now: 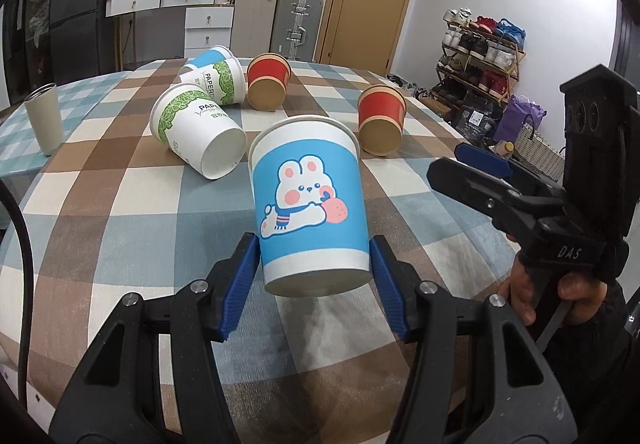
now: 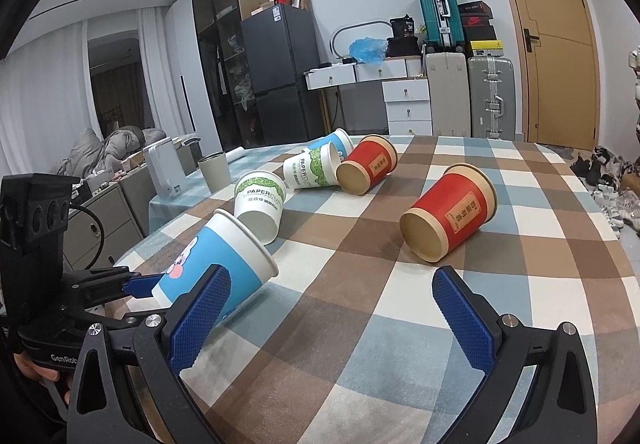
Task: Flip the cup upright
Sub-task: 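Lift the blue bunny cup with the left gripper while the right tool approaches, then open the left gripper and grasp the blue cup with the right gripper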
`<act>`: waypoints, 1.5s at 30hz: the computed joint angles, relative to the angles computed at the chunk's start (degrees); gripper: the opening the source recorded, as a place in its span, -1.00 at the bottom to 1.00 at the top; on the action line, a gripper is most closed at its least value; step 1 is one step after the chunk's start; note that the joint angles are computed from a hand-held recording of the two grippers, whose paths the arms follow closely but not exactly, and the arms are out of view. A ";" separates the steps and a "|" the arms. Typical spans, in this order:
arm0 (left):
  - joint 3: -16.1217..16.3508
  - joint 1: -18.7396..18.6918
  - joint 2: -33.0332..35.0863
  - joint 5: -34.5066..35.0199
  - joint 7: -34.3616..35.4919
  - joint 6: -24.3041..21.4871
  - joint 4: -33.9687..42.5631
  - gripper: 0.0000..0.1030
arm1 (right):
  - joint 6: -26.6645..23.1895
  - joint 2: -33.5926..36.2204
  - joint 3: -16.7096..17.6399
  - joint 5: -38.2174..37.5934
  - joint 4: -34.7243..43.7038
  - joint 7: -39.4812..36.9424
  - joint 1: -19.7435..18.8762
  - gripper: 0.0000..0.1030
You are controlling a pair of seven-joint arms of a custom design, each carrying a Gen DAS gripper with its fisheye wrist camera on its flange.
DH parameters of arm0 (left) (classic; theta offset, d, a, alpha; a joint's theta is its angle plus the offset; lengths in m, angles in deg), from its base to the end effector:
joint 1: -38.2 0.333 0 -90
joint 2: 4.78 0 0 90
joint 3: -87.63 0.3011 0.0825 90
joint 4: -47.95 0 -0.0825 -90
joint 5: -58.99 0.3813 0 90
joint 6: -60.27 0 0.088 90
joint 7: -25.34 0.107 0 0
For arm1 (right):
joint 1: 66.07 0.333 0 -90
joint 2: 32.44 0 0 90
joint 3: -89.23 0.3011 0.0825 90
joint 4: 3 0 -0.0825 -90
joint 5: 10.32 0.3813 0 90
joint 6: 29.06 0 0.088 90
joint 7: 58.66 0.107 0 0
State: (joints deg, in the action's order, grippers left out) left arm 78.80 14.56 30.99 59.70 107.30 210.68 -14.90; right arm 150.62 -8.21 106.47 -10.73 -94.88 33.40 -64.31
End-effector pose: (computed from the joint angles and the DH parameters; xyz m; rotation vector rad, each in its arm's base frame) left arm 0.6712 -0.3770 0.5599 -1.4601 2.1130 -1.1763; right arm 0.6831 0.1926 0.5219 -1.6068 1.3130 -0.6552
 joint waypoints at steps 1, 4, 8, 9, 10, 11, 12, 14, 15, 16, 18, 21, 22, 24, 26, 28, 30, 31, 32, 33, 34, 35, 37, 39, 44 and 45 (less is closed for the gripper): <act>-0.06 -0.01 -0.08 -0.06 0.02 0.02 -0.13 0.05 | -0.07 -0.06 -0.09 0.07 -0.03 0.13 0.08 1.00; -0.19 0.03 -0.51 -0.14 0.26 0.16 -0.87 0.05 | 0.01 -0.19 0.32 0.49 -0.22 0.09 -0.29 1.00; -0.01 -0.17 -1.49 0.29 0.26 0.83 -2.62 0.05 | -0.03 -0.34 0.68 0.85 -0.41 -0.02 -0.62 1.00; 0.11 -0.25 -1.51 0.44 0.15 0.79 -2.73 0.05 | -0.14 -0.38 0.41 0.80 -0.38 0.08 -0.38 1.00; 0.14 -0.28 -1.78 0.47 -0.07 0.88 -3.33 0.05 | -0.19 -0.38 0.26 0.76 -0.32 0.07 -0.29 1.00; -0.02 -0.17 -1.84 0.36 0.05 0.79 -3.55 0.05 | -0.27 -0.33 0.25 0.78 -0.21 0.02 -0.27 1.00; -0.11 -0.14 -1.70 0.35 0.22 0.47 -3.44 0.05 | -0.29 -0.31 0.31 0.85 -0.19 -0.08 -0.32 1.00; -0.14 -0.19 -1.67 0.43 0.35 0.09 -3.70 0.05 | -0.25 -0.34 0.33 0.94 -0.26 -0.20 -0.34 1.00; -0.21 -0.17 -1.68 0.39 0.43 0.19 -3.81 0.05 | -0.19 -0.34 0.30 1.00 -0.28 -0.18 -0.30 1.00; 0.07 -0.41 -1.59 0.71 0.18 -0.03 -3.75 0.05 | 0.11 -0.13 1.48 1.54 -0.25 -0.66 -1.15 1.00; -0.02 -0.45 -1.16 0.84 0.40 -0.49 -3.22 0.05 | 0.11 -0.13 1.48 1.55 -0.25 -0.67 -1.15 1.00; -0.17 -0.45 -0.60 0.71 0.72 -1.91 -2.21 0.06 | 0.16 -0.13 1.36 1.51 -0.26 -0.61 -1.05 1.00; -0.17 -0.46 -0.53 0.73 0.75 -2.07 -2.08 0.06 | 0.16 -0.13 1.36 1.50 -0.26 -0.61 -1.05 1.00; 0.27 -0.76 -0.24 1.19 0.24 -2.68 -1.47 0.20 | 0.16 -0.13 1.36 1.49 -0.26 -0.60 -1.05 1.00; 0.57 -0.92 -0.26 1.61 -0.31 -2.64 -1.44 0.38 | 0.09 -0.14 1.27 1.47 -0.23 -0.52 -0.99 1.00; 0.56 -0.76 -0.92 1.72 -0.55 -0.76 -2.75 0.45 | 0.07 -0.11 1.51 1.58 -0.26 -0.63 -1.19 1.00; 0.71 -0.73 -1.22 2.03 -0.59 0.05 -3.21 0.58 | -0.16 -0.09 1.18 1.61 -0.17 -0.38 -0.94 1.00; 1.07 -0.92 -1.52 2.49 -0.93 0.71 -3.70 0.59 | -0.32 -0.09 1.07 1.64 -0.12 -0.31 -0.86 1.00; 1.30 -0.99 -1.64 2.84 -1.14 1.28 -3.90 0.59 | -0.50 -0.12 0.69 1.63 -0.04 -0.06 -0.56 1.00; 1.29 -0.90 -1.63 2.91 -1.19 1.28 -3.80 0.61 | -0.60 -0.13 0.53 1.70 0.01 0.06 -0.42 1.00; 1.32 -0.82 -1.62 2.92 -1.34 1.18 -3.64 0.62 | -0.74 -0.07 0.50 1.77 0.13 0.06 -0.37 1.00; 1.19 -0.58 -1.63 2.73 -1.37 1.37 -3.58 0.64 | -0.93 -0.05 0.34 1.81 0.25 0.13 -0.23 1.00; 0.65 0.10 -1.79 2.03 -0.78 2.35 -3.87 0.68 | -1.21 -0.04 -0.17 1.82 0.44 0.31 0.18 1.00; 1.19 0.06 -2.00 2.34 -1.03 3.81 -4.25 0.74 | -1.52 -0.03 -0.82 1.82 0.68 0.67 0.75 1.00; 3.36 -0.40 -0.69 4.47 -3.11 5.67 -2.32 0.96 | -3.81 0.09 -2.69 2.04 1.73 2.15 2.50 1.00; 3.51 -0.27 -0.50 4.59 -3.33 6.01 -2.12 0.96 | -4.76 0.15 -3.27 2.21 2.14 2.78 3.03 1.00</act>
